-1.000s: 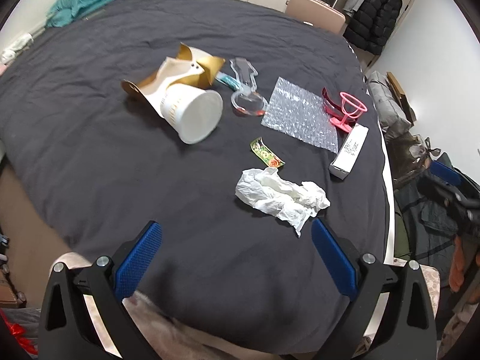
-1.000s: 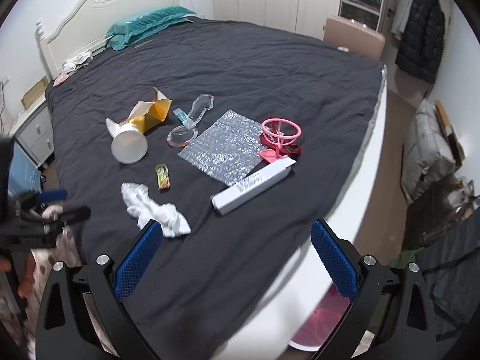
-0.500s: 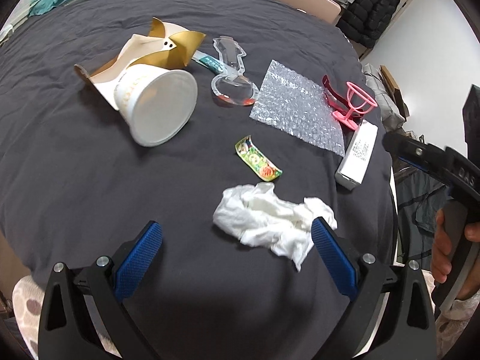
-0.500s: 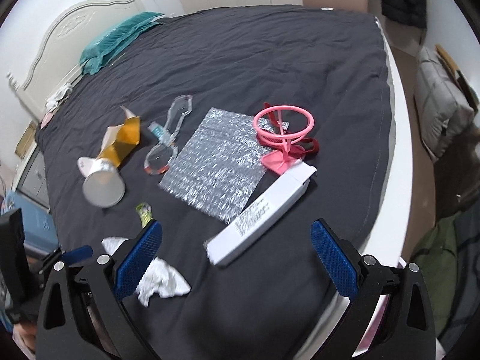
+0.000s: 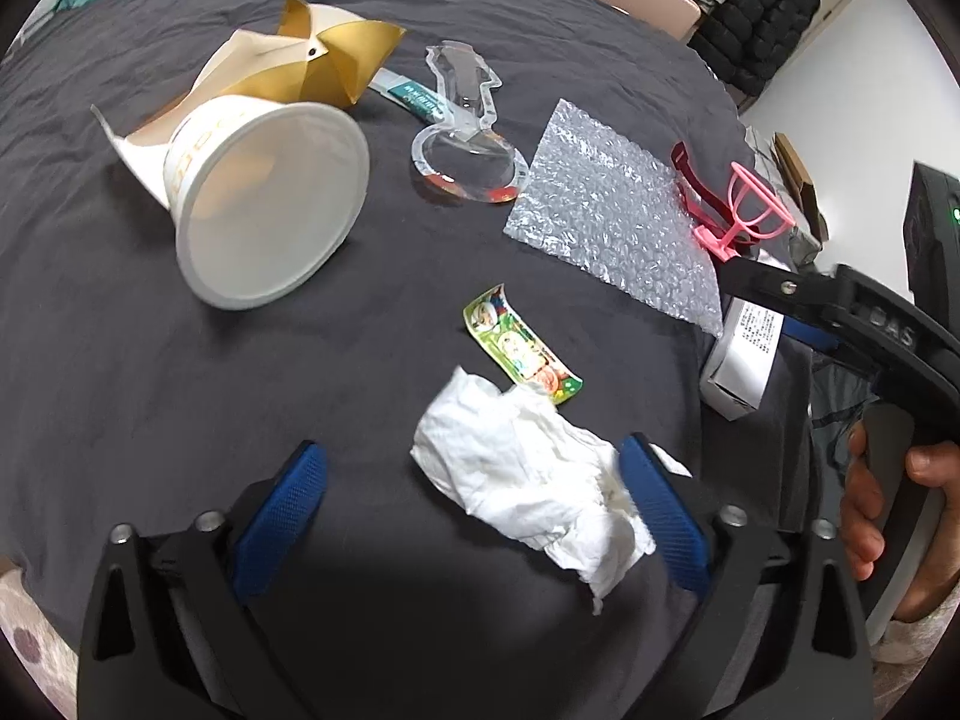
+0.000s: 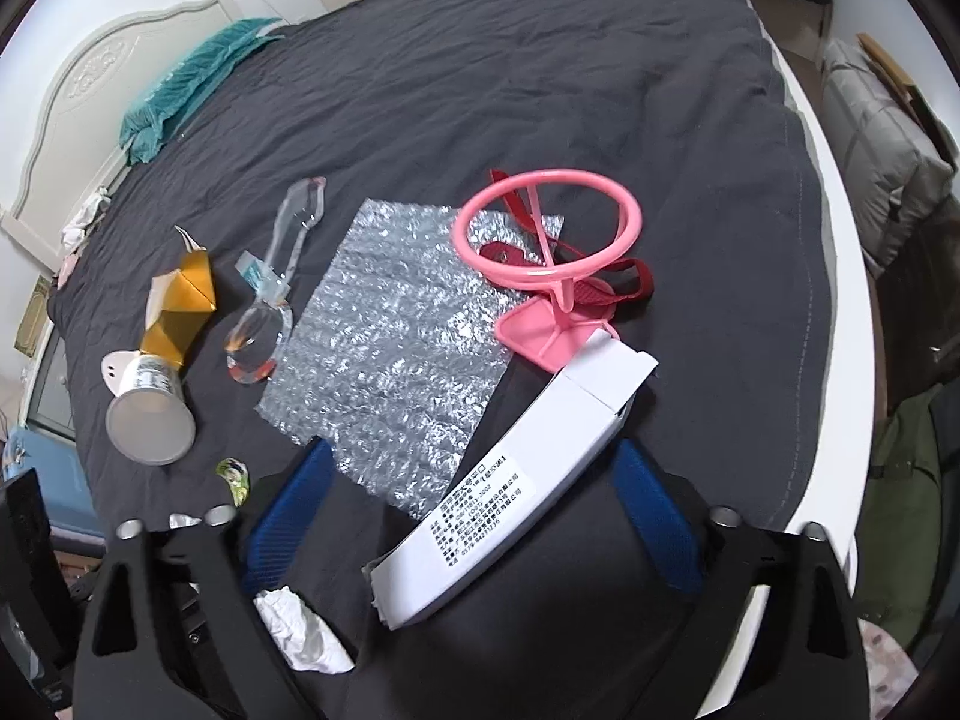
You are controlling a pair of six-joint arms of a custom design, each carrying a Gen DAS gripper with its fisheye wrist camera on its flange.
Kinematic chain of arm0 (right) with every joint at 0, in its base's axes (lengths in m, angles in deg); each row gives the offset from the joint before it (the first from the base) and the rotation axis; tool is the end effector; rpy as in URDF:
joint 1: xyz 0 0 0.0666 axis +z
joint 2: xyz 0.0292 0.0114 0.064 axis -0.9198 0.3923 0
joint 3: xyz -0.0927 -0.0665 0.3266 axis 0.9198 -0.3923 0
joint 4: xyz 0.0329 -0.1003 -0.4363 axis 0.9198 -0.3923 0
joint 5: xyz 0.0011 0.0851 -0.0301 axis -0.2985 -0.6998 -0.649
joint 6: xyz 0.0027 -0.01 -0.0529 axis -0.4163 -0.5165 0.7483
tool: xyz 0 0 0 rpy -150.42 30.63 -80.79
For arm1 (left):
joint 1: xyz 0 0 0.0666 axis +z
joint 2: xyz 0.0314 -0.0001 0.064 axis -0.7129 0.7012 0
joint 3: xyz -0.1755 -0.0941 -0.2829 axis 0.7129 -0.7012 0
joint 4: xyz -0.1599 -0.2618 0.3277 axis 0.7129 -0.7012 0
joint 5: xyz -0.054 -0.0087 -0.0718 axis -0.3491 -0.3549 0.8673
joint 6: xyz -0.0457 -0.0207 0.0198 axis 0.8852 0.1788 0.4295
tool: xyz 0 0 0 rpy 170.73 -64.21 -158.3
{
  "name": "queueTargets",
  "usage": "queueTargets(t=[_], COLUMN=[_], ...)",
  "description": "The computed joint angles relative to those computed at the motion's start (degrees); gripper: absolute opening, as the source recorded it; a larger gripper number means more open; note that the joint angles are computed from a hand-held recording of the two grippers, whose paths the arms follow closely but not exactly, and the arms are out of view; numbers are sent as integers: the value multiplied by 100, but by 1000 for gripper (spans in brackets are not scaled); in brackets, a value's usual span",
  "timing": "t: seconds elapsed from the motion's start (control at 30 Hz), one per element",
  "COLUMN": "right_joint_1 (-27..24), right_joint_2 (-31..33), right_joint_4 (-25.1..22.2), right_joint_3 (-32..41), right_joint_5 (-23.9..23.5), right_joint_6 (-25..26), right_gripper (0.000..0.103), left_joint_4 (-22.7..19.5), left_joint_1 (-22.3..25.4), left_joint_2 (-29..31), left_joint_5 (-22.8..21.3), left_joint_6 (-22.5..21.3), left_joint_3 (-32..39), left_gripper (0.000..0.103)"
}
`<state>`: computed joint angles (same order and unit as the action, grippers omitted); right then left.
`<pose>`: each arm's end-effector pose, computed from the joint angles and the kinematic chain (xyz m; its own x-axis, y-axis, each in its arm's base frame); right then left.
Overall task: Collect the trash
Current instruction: 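Grasp the crumpled white tissue with the left gripper while the right gripper grasps the white box, then carry the tissue and white box over the pink-lined trash bin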
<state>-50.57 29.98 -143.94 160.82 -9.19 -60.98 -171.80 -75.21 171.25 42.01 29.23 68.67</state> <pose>0.5116 0.1487 0.5902 -0.8625 0.3163 -0.3951 0.2377 0.9424 0.2355 0.5159 -0.3035 0.5610 -0.9164 0.1843 -0.3554 0.2995 0.9047 -0.3030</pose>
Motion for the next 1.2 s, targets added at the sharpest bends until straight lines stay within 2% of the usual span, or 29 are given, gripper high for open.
queueTargets(t=[0.03,0.17,0.3,0.33,0.47,0.6,0.8,0.9,1.03,1.2], right_joint_1=[11,45,24,17,33,63,148,196,282,381], right_joint_2=[20,-1,-180,-218,-344,-457,-631,-724,-864,-1169], right_joint_4=[-29,-54,86,117,216,334,454,477,463,545], right_joint_3=[19,-27,-286,-348,-519,-608,-665,-675,-710,-888], right_joint_5=[25,23,-266,-353,-516,-667,-663,-635,-541,-553], right_joint_6=[23,35,-133,-174,-345,-419,-501,-536,-553,-688], right_gripper=[74,64,41,37,30,24,20,19,19,19], left_joint_4=[-6,13,36,32,43,40,24,109,213,146], left_joint_1=[-14,-9,53,55,42,30,70,92,63,8], left_joint_2=[5,-34,-61,-63,-124,-199,-300,-389,-554,-639], left_joint_5=[-65,-177,187,227,314,308,527,671,634,485], left_joint_6=[-51,-105,-11,10,0,-17,9,88,90,7], left_joint_3=[9,-37,-91,-102,-166,-196,-291,-366,-410,-340], left_gripper=[87,64,44,44,30,23,15,14,14,14])
